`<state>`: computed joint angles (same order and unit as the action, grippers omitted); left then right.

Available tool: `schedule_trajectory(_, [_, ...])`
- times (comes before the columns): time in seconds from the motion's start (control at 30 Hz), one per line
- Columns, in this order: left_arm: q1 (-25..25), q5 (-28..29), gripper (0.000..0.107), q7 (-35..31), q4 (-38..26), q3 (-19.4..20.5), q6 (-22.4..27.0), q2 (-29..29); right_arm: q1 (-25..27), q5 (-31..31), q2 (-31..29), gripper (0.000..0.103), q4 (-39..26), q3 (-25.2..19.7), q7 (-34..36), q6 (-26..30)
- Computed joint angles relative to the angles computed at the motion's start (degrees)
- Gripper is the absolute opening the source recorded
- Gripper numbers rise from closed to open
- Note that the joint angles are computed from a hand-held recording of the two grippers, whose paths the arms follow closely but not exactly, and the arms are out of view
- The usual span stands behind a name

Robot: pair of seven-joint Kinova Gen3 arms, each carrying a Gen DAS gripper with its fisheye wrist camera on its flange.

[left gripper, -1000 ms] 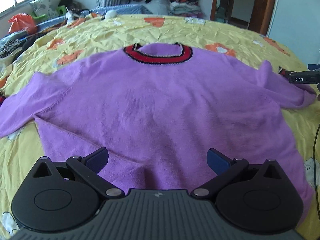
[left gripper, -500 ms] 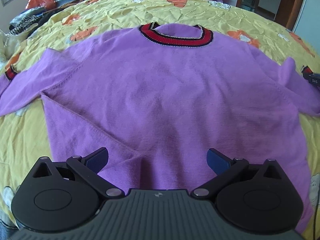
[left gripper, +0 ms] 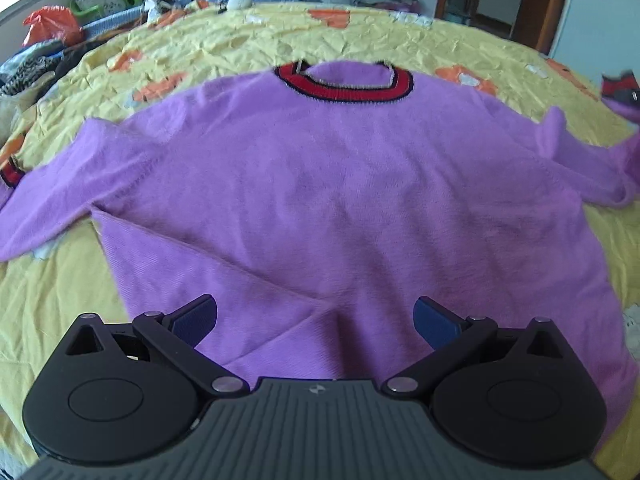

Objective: Fold small clothes
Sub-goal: 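Grasp the sweater cuff with the right gripper and lift it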

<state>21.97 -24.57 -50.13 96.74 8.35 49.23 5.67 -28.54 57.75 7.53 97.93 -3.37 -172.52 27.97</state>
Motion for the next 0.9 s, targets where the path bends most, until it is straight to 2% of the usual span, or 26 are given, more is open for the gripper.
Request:
schedule_trajectory(0.13, [0.3, -4.9, 0.103, 3.4, 2.8, 0.3, -0.9, -3.1, -5.5, 3.9, 1.3, 0.005, -2.3, -0.5, -7.6, -1.2])
schedule_trajectory(0.2, [-0.1, -6.9, 0.103, 5.5, 3.8, 0.7, -0.7, -4.2, -5.8, 2.0, 3.6, 0.005, -4.2, -1.6, -8.1, -4.4])
schedule_trajectory(0.23, [-0.4, -7.4, 0.103, 6.3, 4.0, 1.0, -0.3, -4.5, -5.6, -0.3, 4.8, 0.005, -5.3, -2.2, -7.0, -6.1])
schedule_trajectory(0.3, [-1.3, -6.8, 0.103, 6.9, 4.3, 1.1, 0.4, -5.3, -3.2, -4.5, 8.1, 0.005, -8.4, -6.6, -2.7, -8.2])
schedule_trajectory(0.43, [-3.1, -6.3, 0.103, 8.9, 5.2, 1.8, 1.6, -7.0, 2.2, -10.8, 14.9, 0.005, -15.1, -17.2, 6.6, -8.5])
schedule_trajectory(0.5, [-3.7, -7.1, 0.103, 10.3, 5.5, 2.4, 2.8, -7.7, 2.3, -13.8, 17.2, 0.005, -17.7, -19.6, 11.2, -8.1])
schedule_trajectory(0.67, [-4.4, -7.2, 0.103, 11.2, 4.4, 3.3, 6.0, -7.5, -1.9, -24.2, 20.1, 0.005, -20.7, -16.6, 20.5, -9.9])
schedule_trajectory(0.77, [-4.0, -8.4, 0.103, 11.5, 3.6, 3.8, 7.5, -6.6, -4.7, -26.5, 20.5, 0.005, -20.3, -12.8, 20.9, -13.0])
schedule_trajectory(0.87, [-3.0, -9.8, 0.103, 12.8, 2.8, 4.0, 9.2, -6.0, -4.5, -28.6, 20.9, 0.005, -20.2, -13.5, 23.5, -16.2])
schedule_trajectory(0.9, [-2.8, -9.9, 0.103, 13.0, 2.8, 3.9, 9.3, -6.0, -3.6, -29.3, 21.1, 0.005, -20.3, -15.0, 25.4, -17.2])
